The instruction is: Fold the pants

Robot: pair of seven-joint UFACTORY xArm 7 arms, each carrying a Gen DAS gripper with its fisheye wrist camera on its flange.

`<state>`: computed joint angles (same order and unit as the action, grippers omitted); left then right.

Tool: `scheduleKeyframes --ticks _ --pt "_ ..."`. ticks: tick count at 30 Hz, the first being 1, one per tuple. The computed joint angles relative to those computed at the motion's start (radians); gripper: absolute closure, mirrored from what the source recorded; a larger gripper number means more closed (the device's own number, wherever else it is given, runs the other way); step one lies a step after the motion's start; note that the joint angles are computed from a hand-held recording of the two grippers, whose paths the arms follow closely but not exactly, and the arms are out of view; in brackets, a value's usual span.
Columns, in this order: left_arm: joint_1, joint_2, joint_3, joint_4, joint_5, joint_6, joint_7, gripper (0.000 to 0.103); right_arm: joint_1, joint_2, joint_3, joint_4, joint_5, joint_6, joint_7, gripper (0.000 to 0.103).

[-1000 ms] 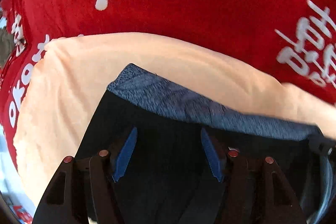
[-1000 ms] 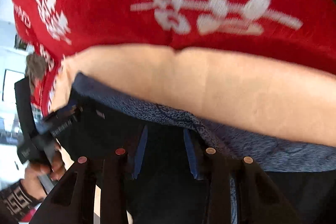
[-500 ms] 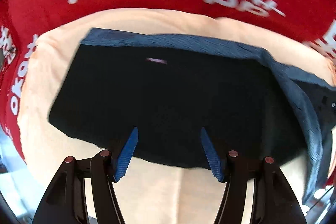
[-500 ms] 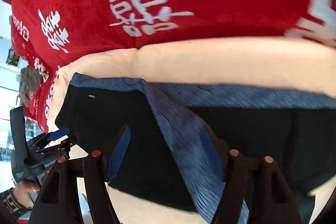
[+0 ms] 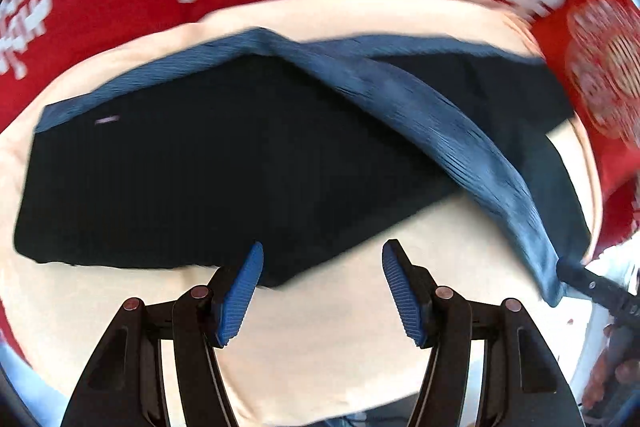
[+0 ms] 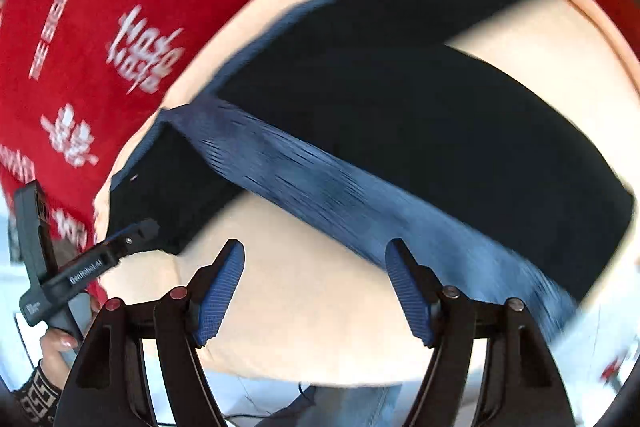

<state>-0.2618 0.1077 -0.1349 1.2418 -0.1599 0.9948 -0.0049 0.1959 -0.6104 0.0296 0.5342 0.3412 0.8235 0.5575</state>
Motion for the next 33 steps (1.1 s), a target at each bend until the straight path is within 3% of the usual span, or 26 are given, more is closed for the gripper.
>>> scheduleKeyframes --ticks 5,8,12,16,19,20,21,23,24,25,28,33 --pt "-0.036 -0.012 -0.034 -0.028 -0.074 -0.013 0.022 0.04 -0.093 -0.288 0.01 -0.158 -0.1 0.199 0.126 0.027" --pt "-0.07 0.041 -0.056 0.001 -0.113 -0.017 -0.008 0.04 -0.136 -0.376 -0.016 -0.205 -0.155 0.281 0.12 0.027" --pt "-0.125 0.122 -0.08 0.055 -0.115 -0.031 -0.082 0.04 -0.195 -0.438 -0.099 -0.265 -0.173 0.297 0.048 0.027" --pt "-0.162 0.187 -0.092 0.113 -0.123 -0.034 -0.166 0.04 -0.215 -0.404 -0.229 -0.287 -0.108 0.243 -0.144 0.047" --pt "-0.181 0.219 -0.104 0.143 -0.131 -0.056 -0.186 0.038 -0.212 -0.365 -0.292 -0.286 -0.029 0.212 -0.278 0.054" --pt "-0.189 0.229 -0.106 0.153 -0.127 -0.061 -0.193 0.027 -0.21 -0.34 -0.308 -0.282 -0.003 0.2 -0.317 0.054" --pt "-0.181 0.214 -0.11 0.132 -0.147 -0.069 -0.181 0.023 -0.209 -0.318 -0.33 -0.283 0.026 0.192 -0.36 0.055" --pt "-0.193 0.22 -0.111 0.13 -0.151 -0.103 -0.206 0.02 -0.224 -0.289 -0.344 -0.282 0.058 0.207 -0.413 0.062" --pt "-0.197 0.224 -0.111 0.133 -0.145 -0.107 -0.208 0.02 -0.229 -0.26 -0.351 -0.271 0.074 0.217 -0.436 0.084" --pt "-0.208 0.231 -0.108 0.143 -0.123 -0.114 -0.222 0.022 -0.237 -0.237 -0.353 -0.257 0.087 0.232 -0.45 0.1" --pt "-0.22 0.283 -0.114 0.221 -0.115 -0.085 -0.24 0.063 -0.274 -0.223 -0.336 -0.215 0.116 0.253 -0.486 0.1" --pt "-0.222 0.343 -0.111 0.358 -0.127 -0.047 -0.283 0.07 -0.277 -0.12 -0.337 -0.03 0.156 0.258 -0.601 0.1"
